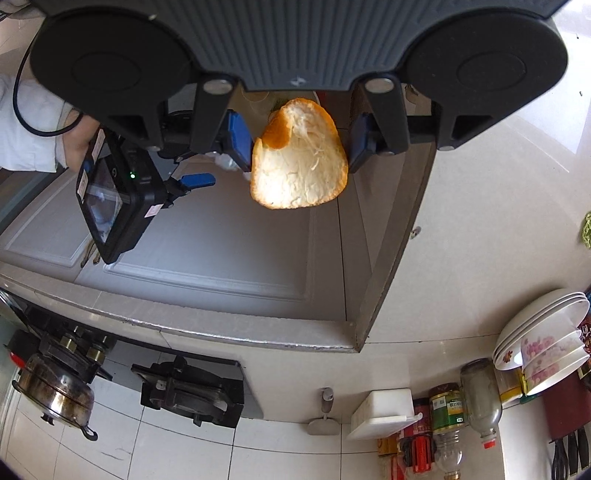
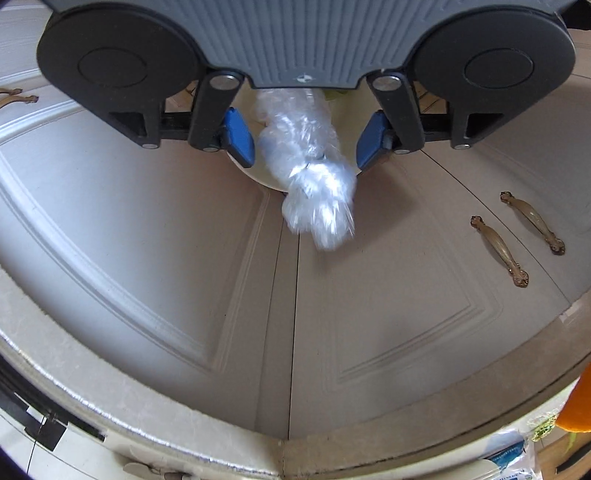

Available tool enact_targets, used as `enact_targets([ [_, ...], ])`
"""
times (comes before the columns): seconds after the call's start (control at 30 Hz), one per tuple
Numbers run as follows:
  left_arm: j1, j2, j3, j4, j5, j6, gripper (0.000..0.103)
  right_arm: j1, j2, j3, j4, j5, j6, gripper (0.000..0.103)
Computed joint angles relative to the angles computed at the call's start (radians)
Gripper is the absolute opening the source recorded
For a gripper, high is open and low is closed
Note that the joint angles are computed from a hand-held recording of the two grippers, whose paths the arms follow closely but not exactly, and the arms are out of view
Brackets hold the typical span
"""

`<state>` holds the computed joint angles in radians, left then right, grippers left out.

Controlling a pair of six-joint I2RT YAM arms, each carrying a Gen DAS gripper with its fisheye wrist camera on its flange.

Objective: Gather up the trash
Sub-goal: 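Carry the orange peel and plastic bag over the white bucket with both tools, then open the right tool to drop the plastic bag while the left tool drops the orange peel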

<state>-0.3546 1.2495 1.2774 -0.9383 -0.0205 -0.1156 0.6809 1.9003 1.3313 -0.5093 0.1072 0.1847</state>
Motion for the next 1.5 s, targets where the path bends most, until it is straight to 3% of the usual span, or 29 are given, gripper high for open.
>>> enact_targets([
  [0.03,0.0,0.004,-0.004,0.003,0.0,-0.006,0.052,-0.003,0.005,-0.005,0.01,-0.005,0.003,0.085],
  [0.1,-0.004,0.01,-0.013,0.012,-0.004,-0.016,0.052,-0.008,0.004,-0.025,0.037,-0.013,0.011,0.091],
  [0.33,-0.025,0.044,-0.039,0.046,-0.006,-0.034,0.052,-0.027,-0.027,-0.073,0.056,-0.025,0.02,0.101],
  [0.67,-0.078,0.137,-0.1,0.145,0.013,-0.065,0.052,-0.019,-0.158,-0.189,0.032,-0.005,0.039,0.102],
  [1.07,-0.126,0.345,-0.146,0.322,0.007,-0.076,0.055,0.008,-0.356,-0.318,-0.033,0.076,0.161,0.102],
  [1.1,-0.131,0.359,-0.151,0.337,0.0,-0.081,0.059,0.008,-0.368,-0.326,-0.036,0.078,0.171,0.102],
  [1.2,-0.15,0.386,-0.165,0.39,-0.029,-0.071,0.084,0.021,-0.398,-0.343,-0.048,0.099,0.201,0.102],
  [1.5,-0.168,0.387,-0.145,0.394,-0.029,-0.052,0.087,0.045,-0.403,-0.346,-0.048,0.128,0.243,0.103],
])
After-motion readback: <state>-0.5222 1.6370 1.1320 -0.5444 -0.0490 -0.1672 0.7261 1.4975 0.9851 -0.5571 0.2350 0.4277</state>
